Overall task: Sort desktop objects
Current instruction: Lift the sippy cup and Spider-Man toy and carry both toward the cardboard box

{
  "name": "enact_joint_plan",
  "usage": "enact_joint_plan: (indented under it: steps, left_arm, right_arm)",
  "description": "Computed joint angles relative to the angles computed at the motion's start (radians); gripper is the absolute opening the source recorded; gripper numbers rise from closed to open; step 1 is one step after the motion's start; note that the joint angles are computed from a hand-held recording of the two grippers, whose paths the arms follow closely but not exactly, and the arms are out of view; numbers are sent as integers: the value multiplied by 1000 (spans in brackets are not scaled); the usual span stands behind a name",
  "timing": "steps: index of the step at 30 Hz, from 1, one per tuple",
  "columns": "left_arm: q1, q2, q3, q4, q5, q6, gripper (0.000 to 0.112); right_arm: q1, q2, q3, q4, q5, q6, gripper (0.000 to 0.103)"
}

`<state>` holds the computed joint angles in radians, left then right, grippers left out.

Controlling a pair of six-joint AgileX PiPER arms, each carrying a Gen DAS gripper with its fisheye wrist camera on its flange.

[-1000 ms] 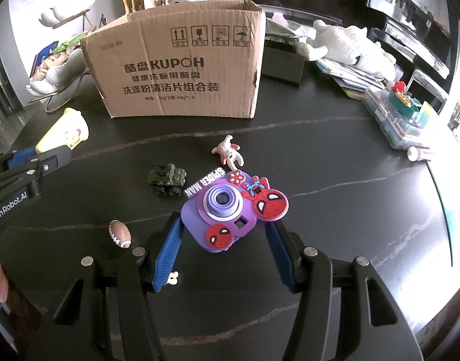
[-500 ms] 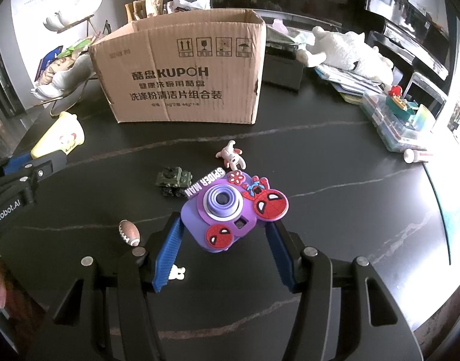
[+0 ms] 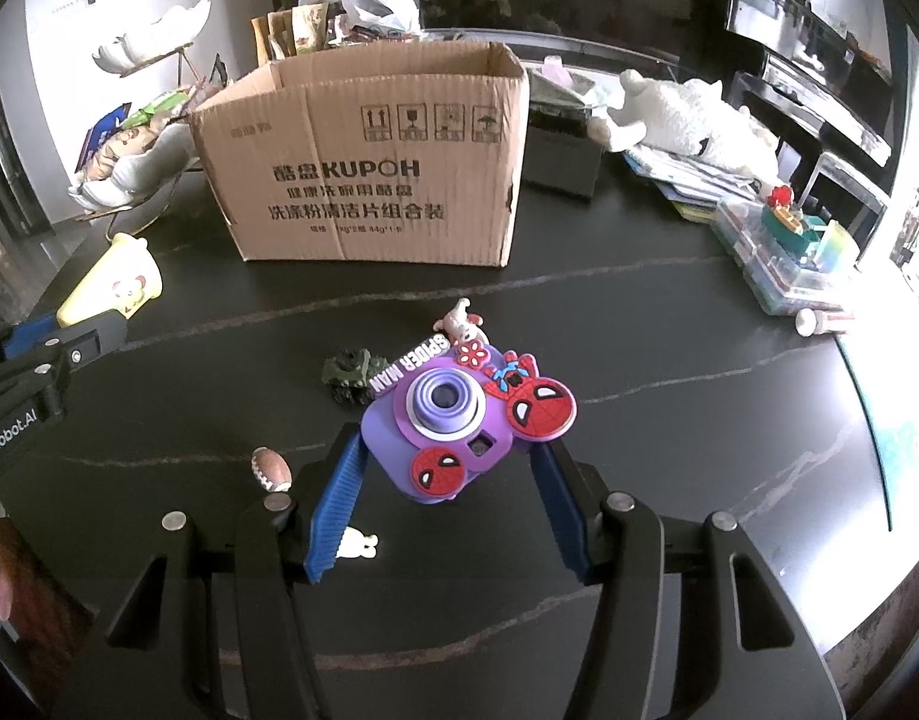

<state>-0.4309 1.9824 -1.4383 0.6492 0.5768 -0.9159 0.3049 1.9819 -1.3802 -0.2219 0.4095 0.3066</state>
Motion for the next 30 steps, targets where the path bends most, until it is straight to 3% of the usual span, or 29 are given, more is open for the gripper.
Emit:
enact_joint_plan:
  steps: [30]
  left_arm:
    - [25, 20, -187, -69, 72, 142, 29]
  right_arm:
    - [-12, 5, -184, 82, 78, -132, 54]
